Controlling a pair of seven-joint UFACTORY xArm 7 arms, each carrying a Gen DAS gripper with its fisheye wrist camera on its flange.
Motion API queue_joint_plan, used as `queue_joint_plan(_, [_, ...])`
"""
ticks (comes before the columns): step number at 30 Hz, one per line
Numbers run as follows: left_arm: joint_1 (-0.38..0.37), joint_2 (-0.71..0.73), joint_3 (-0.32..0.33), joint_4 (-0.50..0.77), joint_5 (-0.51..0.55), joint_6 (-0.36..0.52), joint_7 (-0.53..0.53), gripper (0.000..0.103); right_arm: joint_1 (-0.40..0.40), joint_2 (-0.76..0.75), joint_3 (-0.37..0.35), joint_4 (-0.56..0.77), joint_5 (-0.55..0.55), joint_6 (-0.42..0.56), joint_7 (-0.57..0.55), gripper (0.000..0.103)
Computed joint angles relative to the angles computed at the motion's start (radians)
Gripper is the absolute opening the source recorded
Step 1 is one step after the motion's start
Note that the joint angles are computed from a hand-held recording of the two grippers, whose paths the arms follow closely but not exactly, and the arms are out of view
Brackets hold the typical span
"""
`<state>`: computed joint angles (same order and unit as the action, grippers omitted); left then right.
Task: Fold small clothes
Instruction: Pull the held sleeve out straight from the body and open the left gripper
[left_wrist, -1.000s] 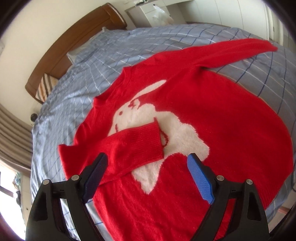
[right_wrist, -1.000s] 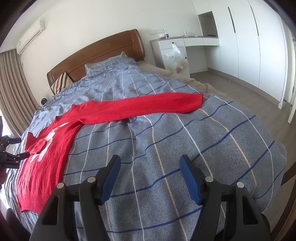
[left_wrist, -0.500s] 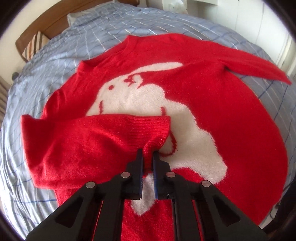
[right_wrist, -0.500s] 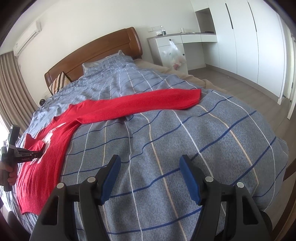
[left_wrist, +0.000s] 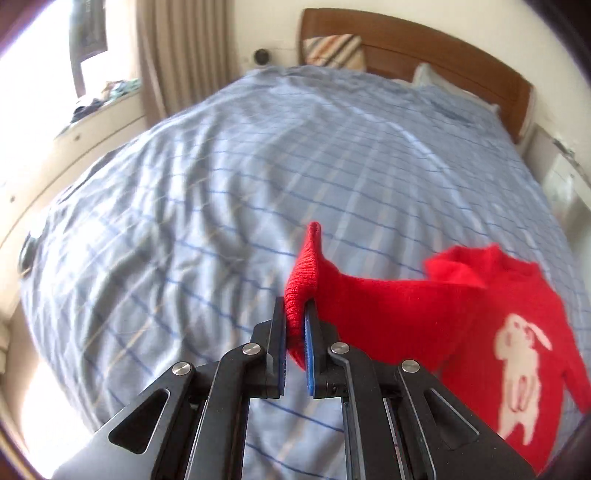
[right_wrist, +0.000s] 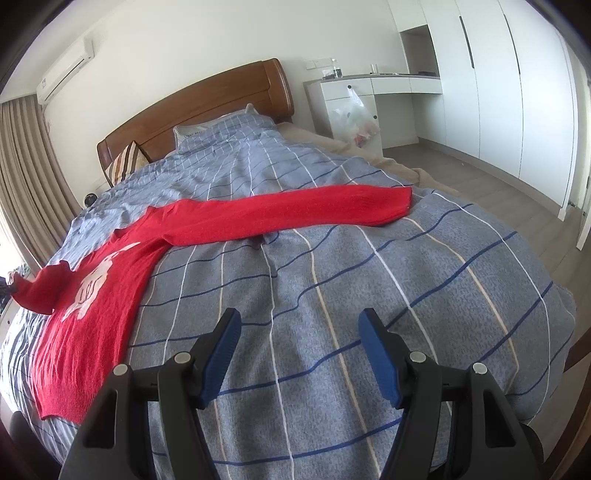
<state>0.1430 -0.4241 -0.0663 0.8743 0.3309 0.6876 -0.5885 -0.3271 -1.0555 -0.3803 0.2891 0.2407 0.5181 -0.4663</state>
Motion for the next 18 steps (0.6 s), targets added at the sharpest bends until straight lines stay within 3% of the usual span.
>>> queue_joint_plan(4, [0.089, 0.017, -0.015, -0.058, 0.144, 0.025, -0.089, 0.006, 0.002, 0.006, 0.012, -0.003, -0.003, 0.001, 0.002, 0.066])
queue_joint_plan(10, [0.115, -0.001, 0.039, -0.138, 0.14, 0.005, -0.13, 0.006, 0.001, 0.009, 0.023, -0.007, -0.012, 0.001, 0.004, 0.066])
queue_joint_plan(18, [0.154, 0.027, 0.033, -0.15, 0.186, -0.001, -0.155, 0.005, -0.001, 0.017, 0.04, -0.014, -0.026, -0.008, 0.015, 0.066])
